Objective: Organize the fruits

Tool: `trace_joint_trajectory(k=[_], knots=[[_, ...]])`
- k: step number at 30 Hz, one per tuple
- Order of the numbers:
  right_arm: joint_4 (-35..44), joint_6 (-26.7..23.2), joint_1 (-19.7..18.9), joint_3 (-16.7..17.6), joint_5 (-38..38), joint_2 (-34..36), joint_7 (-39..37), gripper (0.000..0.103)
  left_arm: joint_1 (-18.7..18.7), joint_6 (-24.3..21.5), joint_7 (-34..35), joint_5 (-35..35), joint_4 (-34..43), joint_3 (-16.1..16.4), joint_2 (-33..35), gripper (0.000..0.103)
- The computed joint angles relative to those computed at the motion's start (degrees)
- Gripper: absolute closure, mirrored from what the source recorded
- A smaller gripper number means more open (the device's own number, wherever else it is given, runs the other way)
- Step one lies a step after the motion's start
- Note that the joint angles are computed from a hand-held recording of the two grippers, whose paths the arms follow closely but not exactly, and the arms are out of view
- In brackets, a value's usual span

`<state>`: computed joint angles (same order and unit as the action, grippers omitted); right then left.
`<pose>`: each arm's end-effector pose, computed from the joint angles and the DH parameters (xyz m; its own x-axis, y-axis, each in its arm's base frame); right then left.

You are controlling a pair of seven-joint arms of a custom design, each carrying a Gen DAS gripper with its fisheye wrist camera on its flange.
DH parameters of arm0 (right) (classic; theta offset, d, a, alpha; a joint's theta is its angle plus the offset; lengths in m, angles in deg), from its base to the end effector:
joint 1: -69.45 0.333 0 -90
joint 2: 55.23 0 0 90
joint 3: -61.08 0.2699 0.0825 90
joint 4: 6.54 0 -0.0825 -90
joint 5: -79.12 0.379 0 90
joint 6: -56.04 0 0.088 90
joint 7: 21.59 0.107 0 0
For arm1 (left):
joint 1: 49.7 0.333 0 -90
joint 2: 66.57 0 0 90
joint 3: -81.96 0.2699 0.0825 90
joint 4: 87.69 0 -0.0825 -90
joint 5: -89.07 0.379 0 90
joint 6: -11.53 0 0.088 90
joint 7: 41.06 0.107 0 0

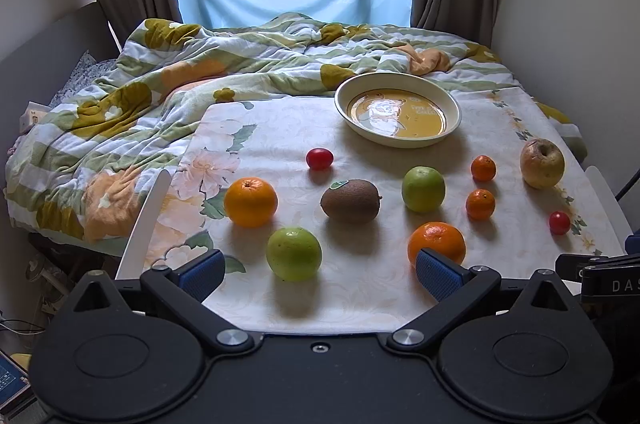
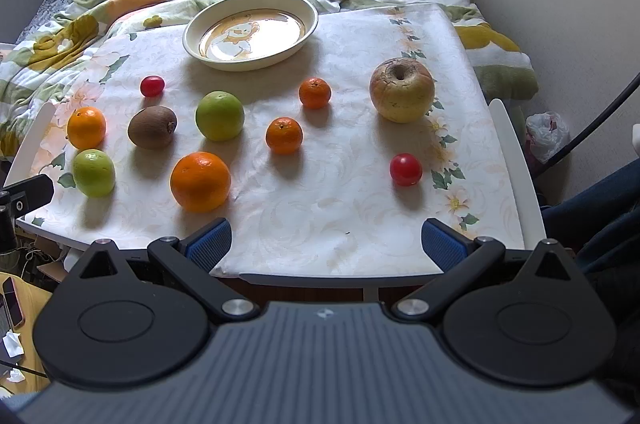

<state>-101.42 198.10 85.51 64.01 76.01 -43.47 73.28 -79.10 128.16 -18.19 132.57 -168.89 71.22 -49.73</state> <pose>0.6213 0.2113 0.5149 0.2731 -0.9619 -0.0077 -0.7845 -0.2181 -0.5805 0.5418 -0.3848 0.5389 0.2675 -0.9623 -0.0488 -0.7180 -0.1653 -0.6761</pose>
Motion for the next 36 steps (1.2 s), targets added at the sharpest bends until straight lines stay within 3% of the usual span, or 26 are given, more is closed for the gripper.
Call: trace_joint_trajectory(k=[18,27,36], knots=[[1.0,-0.5,-0.9,0.4,3.0,0.4,-3.5,0.0,-0.2,-1.3,-0.1,-0.3,0.9,0.1,0.2,0.0],[4.6,-1.1,-0.7,1.4,5.6,3.7,-10.9,0.0,1.9,1.6,0.9,-2.5,-2.3,0.3,-0.5,0.0],[10.0,-0.1,-0.1,2.7,8.7,11.2,-16.6,0.0,4.3,8.3,1.1,-1.8,-7.0,1.2,0.3,0.007]])
